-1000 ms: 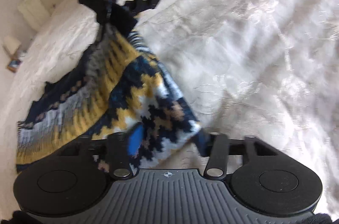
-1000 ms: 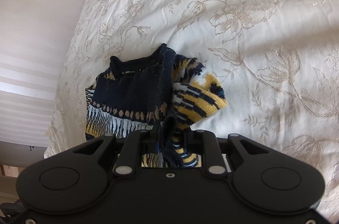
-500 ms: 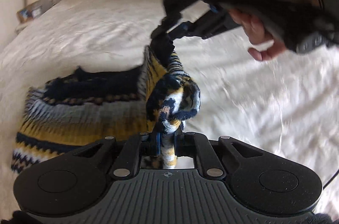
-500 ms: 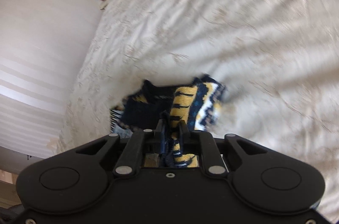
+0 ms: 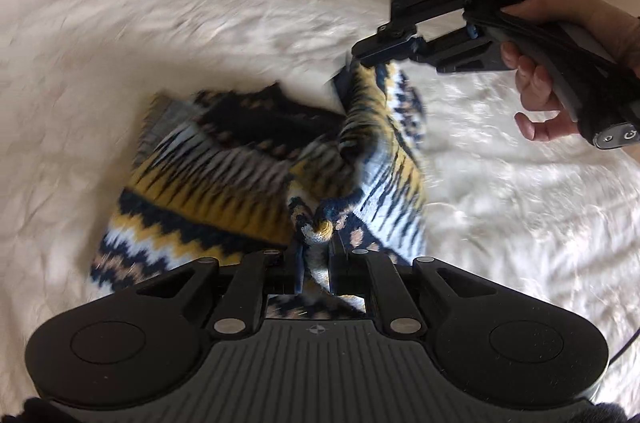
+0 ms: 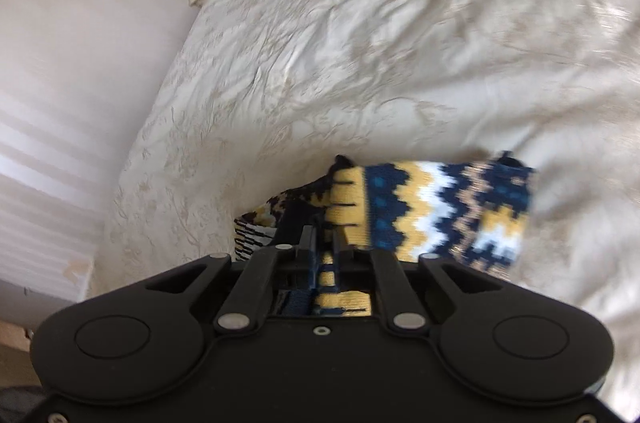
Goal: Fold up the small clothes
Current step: 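Lift the edge with the right gripper and fold it over while the left gripper holds the sweater, then open the right gripper to release the folded edge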
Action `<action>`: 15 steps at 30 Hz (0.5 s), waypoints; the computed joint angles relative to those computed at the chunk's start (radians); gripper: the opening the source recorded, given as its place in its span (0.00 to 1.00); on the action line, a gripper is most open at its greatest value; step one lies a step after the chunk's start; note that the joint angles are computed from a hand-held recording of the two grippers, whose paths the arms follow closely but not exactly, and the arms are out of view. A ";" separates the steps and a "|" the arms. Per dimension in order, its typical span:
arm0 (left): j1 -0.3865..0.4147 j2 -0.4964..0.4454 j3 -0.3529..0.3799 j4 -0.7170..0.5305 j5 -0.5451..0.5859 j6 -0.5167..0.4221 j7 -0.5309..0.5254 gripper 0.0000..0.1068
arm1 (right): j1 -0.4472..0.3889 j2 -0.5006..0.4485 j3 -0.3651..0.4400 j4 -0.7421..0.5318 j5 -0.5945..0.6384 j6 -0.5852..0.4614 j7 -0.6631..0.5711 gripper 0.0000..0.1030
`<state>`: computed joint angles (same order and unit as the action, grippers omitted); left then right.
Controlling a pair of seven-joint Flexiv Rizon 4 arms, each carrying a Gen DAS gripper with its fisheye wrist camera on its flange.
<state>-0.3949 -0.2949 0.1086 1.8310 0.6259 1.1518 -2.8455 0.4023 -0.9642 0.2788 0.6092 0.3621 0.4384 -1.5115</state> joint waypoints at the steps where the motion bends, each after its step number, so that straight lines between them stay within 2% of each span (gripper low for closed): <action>1: 0.009 0.003 0.000 0.021 -0.016 0.017 -0.010 0.10 | 0.016 -0.017 -0.006 -0.022 -0.012 -0.008 0.004 0.17; 2: 0.025 0.001 -0.004 0.043 -0.041 0.041 -0.011 0.10 | 0.031 -0.035 -0.011 -0.047 -0.022 -0.020 0.009 0.20; 3: 0.043 -0.004 -0.012 0.066 -0.077 0.070 0.002 0.10 | 0.049 -0.051 -0.025 -0.071 -0.041 -0.029 0.024 0.29; 4: 0.062 -0.005 -0.022 0.095 -0.116 0.103 0.026 0.10 | 0.065 -0.056 -0.041 -0.075 -0.062 -0.027 0.031 0.43; 5: 0.075 -0.007 -0.030 0.119 -0.153 0.130 0.048 0.11 | 0.076 -0.054 -0.052 -0.066 -0.079 -0.011 0.027 0.47; 7: 0.120 -0.005 -0.067 0.182 -0.264 0.196 0.131 0.14 | 0.076 -0.030 -0.049 -0.021 -0.091 0.015 0.011 0.48; 9: 0.179 0.011 -0.128 0.258 -0.405 0.252 0.232 0.24 | 0.060 -0.004 -0.034 0.018 -0.082 0.012 0.014 0.49; 11: 0.251 0.034 -0.206 0.333 -0.543 0.297 0.355 0.34 | 0.041 0.057 -0.026 0.124 -0.073 0.053 0.001 0.51; 13: 0.315 0.065 -0.277 0.382 -0.658 0.296 0.500 0.40 | 0.029 0.131 -0.027 0.258 -0.075 0.116 0.001 0.54; 15: 0.376 0.087 -0.341 0.420 -0.770 0.302 0.658 0.42 | 0.016 0.206 -0.022 0.398 -0.075 0.181 0.014 0.54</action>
<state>-0.0186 -0.2076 -0.2324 2.2511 -0.1443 1.4539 -2.1879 0.4179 -0.7580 0.2563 1.0069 0.2874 0.6191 -1.4970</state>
